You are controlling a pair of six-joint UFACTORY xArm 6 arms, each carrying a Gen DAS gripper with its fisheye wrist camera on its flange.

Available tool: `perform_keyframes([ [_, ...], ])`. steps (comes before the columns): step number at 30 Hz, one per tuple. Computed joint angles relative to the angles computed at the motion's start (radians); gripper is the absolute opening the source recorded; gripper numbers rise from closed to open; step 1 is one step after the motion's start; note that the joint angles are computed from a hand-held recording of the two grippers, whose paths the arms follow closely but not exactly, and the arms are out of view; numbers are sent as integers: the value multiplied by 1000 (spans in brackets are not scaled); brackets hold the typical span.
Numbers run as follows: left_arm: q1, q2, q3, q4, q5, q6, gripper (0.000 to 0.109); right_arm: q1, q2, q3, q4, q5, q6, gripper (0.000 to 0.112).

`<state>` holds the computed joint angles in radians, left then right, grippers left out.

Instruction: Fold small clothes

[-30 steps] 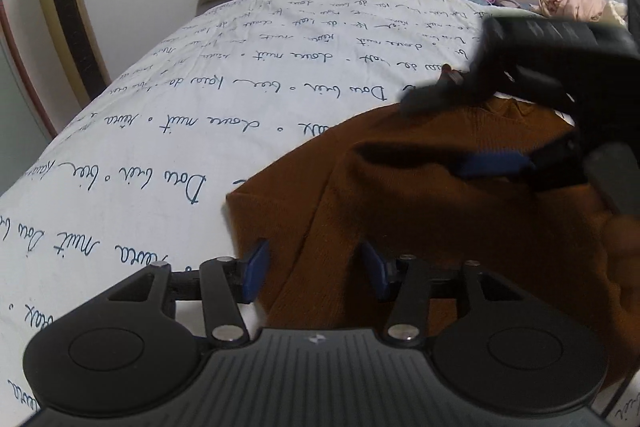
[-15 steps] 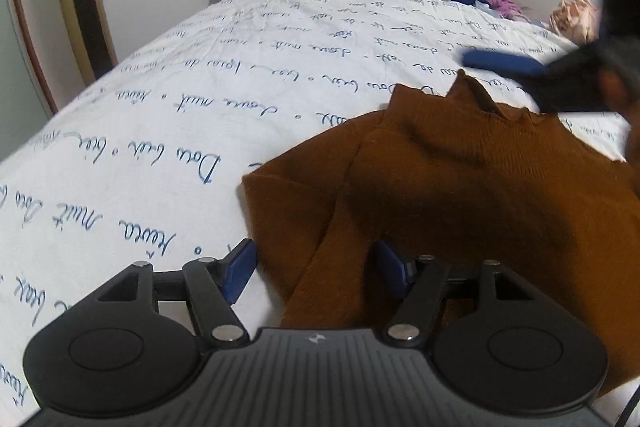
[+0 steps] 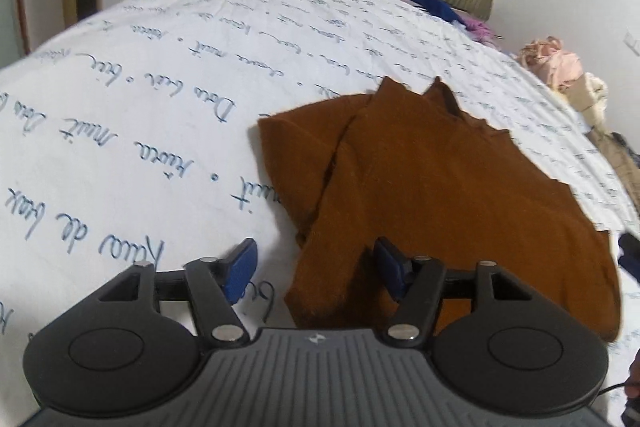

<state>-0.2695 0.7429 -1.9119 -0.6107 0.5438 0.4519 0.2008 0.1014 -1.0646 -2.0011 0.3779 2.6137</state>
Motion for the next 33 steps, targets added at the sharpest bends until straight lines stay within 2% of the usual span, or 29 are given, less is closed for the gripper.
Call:
perform_keyframes([
  [2,3,-4,-1,-42,36,42,36,-6,-85,118,85,59,-55,96],
  [3,3,-8,3,-56,45,56,26,-17,-115,159,117,52,-85,94],
  [5,-8,-27,39,-62,7,72,18,-41,-151,211,116,7,-94,84],
  [7,-22,-52,82,-63,-41,91,13,-54,-127,199,39,-52,-26,62],
  [8,-27,-64,101,-58,-63,96,12,-59,-117,193,2,-78,18,35],
  [9,-32,-75,119,-51,-81,98,11,-67,-100,182,-10,-105,39,14],
  [12,-30,-111,161,-72,-94,116,9,-63,-94,181,-101,-108,155,11],
  [14,-19,-136,191,-106,-90,143,7,-36,-169,246,-35,-58,71,10],
  [16,-14,-145,213,-84,-100,146,5,-15,-229,291,79,-22,-99,9],
  [19,-11,-130,218,-31,-97,133,5,8,-228,300,291,12,-411,7],
  [21,-19,-161,267,-58,-146,182,6,22,-211,301,382,43,-528,8],
  [22,-22,-177,286,-55,-163,188,8,37,-218,310,405,85,-524,12],
  [24,-27,-202,314,-19,-194,168,9,64,-251,328,386,155,-450,31],
  [26,-35,-217,330,42,-226,130,9,95,-271,320,345,217,-419,42],
  [30,-60,-220,336,142,-292,46,10,101,-185,195,233,140,-460,65],
  [33,-76,-211,318,171,-307,15,10,93,-65,74,134,67,-422,72],
])
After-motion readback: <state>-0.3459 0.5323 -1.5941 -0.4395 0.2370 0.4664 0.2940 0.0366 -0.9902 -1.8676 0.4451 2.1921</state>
